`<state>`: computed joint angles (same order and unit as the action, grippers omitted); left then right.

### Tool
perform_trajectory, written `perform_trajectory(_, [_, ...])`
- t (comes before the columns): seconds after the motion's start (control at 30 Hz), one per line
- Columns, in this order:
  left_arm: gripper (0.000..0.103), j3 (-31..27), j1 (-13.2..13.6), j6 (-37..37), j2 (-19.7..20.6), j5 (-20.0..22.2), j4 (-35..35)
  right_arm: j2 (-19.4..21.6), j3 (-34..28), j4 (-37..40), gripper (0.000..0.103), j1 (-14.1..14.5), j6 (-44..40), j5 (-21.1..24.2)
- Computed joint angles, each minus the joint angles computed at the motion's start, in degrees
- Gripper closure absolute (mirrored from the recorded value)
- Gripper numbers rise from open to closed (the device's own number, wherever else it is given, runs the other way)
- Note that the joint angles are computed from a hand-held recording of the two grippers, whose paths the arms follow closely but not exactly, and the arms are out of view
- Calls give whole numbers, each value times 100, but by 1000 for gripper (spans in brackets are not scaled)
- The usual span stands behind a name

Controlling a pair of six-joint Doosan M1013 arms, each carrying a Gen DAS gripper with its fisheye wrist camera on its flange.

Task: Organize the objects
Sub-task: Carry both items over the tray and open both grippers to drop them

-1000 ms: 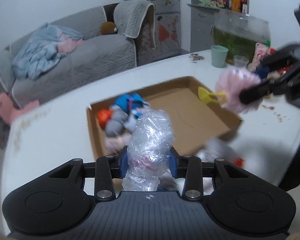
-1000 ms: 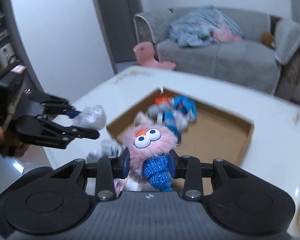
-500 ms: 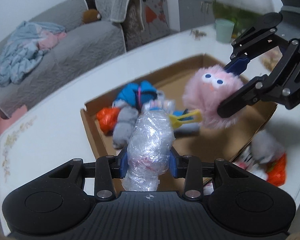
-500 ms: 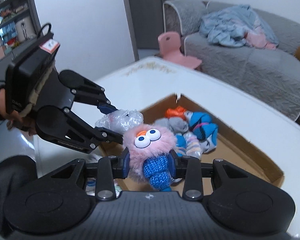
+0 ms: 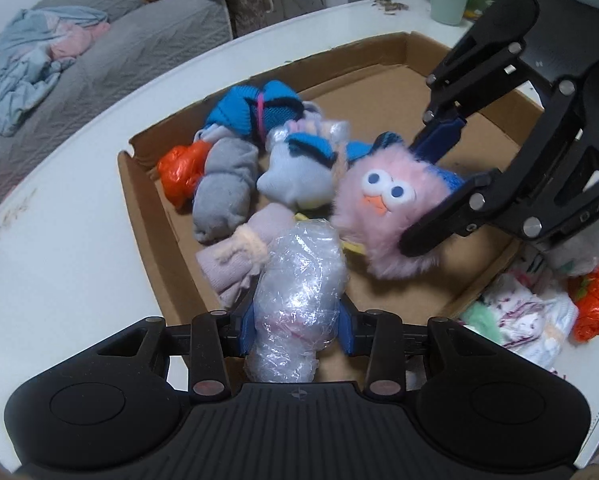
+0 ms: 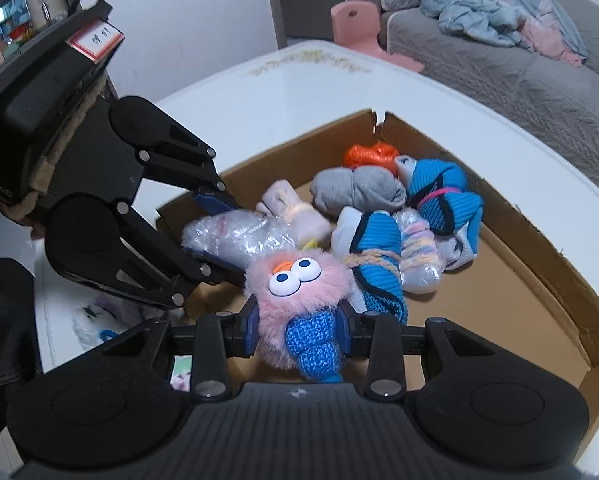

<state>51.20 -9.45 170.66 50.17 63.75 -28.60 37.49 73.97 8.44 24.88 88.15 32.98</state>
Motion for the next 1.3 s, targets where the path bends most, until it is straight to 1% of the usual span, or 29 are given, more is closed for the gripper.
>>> perform_trajectory(0.13, [54,-98,-7,-236,58,51,-15,29,-27,36,68,1,-14,73])
perform_trajectory(0.17, [53,-89,-10,-238,54,34,-14,31,-29,50,67,2,-12,89])
perform_trajectory(0.2, [52,-89,-16,-255,54,32,-6,32,-29,48,63,5,24,112])
perform_trajectory(0.23, [51,-91,-22,-273,53,29,11,36,-35,13,63,8,69,130])
perform_trajectory(0.3, [44,-49,-31,-262,27,-9,14,42,-44,-58,62,17,158,150])
perform_trajectory(0.37, [35,42,-35,-230,-23,-113,-20,28,-36,-123,61,29,213,132])
perform_trajectory(0.4, [29,82,-35,-258,-47,-167,-45,23,-38,-133,59,31,242,124])
perform_trajectory(0.53, [24,147,-20,-388,-114,-262,-162,-24,-17,-310,53,46,429,77])
perform_trajectory(0.57, [23,171,-16,-412,-143,-297,-178,-39,-12,-386,46,51,492,66])
perform_trajectory(0.6, [20,172,-10,-455,-163,-299,-201,-66,-3,-446,43,57,550,69])
perform_trajectory(0.67, [15,210,-2,-593,-226,-399,-215,-102,-16,-509,42,56,640,101])
perform_trajectory(0.73, [14,245,-10,-875,-291,-567,-150,-129,-50,-810,35,76,1014,115])
perform_trajectory(0.77, [12,229,-8,-1073,-302,-588,-139,-139,-48,-944,29,82,1218,59])
perform_trajectory(0.8, [10,233,-9,-1279,-321,-647,-108,-164,-35,-1012,26,79,1430,9])
perform_trajectory(0.93, [10,235,-11,-1922,-373,-795,-76,-191,-33,-1383,25,93,2145,-47])
perform_trajectory(1.07, [10,339,-23,-2304,-460,-1003,3,-204,-9,-1690,25,118,2633,-59])
perform_trajectory(1.17, [10,410,-38,-2578,-513,-1085,91,-223,20,-1950,25,153,3023,-52])
perform_trajectory(1.23, [10,456,-29,-2654,-545,-1065,59,-254,58,-2053,25,176,3135,-65])
perform_trajectory(1.3, [10,562,-37,-2786,-607,-1174,129,-307,124,-2212,24,200,3348,-88])
